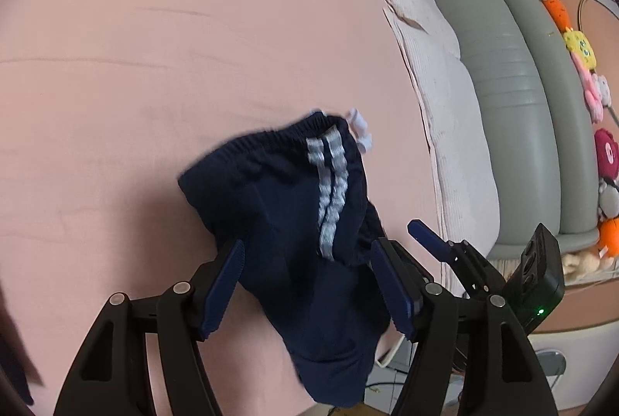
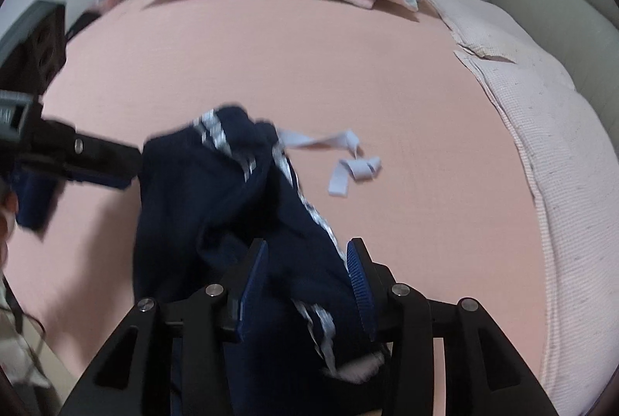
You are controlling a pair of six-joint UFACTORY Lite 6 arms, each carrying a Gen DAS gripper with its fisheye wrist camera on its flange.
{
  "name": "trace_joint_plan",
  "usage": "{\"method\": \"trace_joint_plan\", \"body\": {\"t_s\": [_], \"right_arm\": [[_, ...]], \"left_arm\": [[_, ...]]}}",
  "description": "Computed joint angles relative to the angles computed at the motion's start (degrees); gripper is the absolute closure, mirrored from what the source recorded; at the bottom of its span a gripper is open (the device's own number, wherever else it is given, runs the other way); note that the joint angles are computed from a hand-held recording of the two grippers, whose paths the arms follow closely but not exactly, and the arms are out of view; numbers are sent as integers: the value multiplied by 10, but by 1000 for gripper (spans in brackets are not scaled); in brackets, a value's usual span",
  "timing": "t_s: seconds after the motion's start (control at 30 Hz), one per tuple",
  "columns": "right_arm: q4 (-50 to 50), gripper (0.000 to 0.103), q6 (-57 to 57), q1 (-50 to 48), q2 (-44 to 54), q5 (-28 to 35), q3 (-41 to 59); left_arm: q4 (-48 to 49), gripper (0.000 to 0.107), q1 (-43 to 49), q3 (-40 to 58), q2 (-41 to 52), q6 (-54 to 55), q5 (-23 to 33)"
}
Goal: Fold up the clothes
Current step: 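Flip the held pants over with both grippers, exposing the silver stripes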
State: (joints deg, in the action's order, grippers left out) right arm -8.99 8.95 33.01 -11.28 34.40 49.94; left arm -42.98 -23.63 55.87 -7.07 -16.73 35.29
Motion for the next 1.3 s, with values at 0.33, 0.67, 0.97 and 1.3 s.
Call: {"method": "trace_joint_plan", "body": {"t_s": [0.33, 0.67, 0.97, 1.3], "right_arm": [[17, 56, -38, -52, -89, 30, -70], [134, 53, -95, -122, -221, 17, -172], [164, 49, -49, -124, -241, -25, -211], [-38, 49, 183, -48, -187, -77, -219]], "left_arm": [[-98, 39, -17, -4, 19, 60, 10], [-163, 39, -52, 37, 73, 86, 3], [-264, 39, -77, 57, 143, 146, -22], [-369, 40, -79, 23, 165, 228, -86]]}}
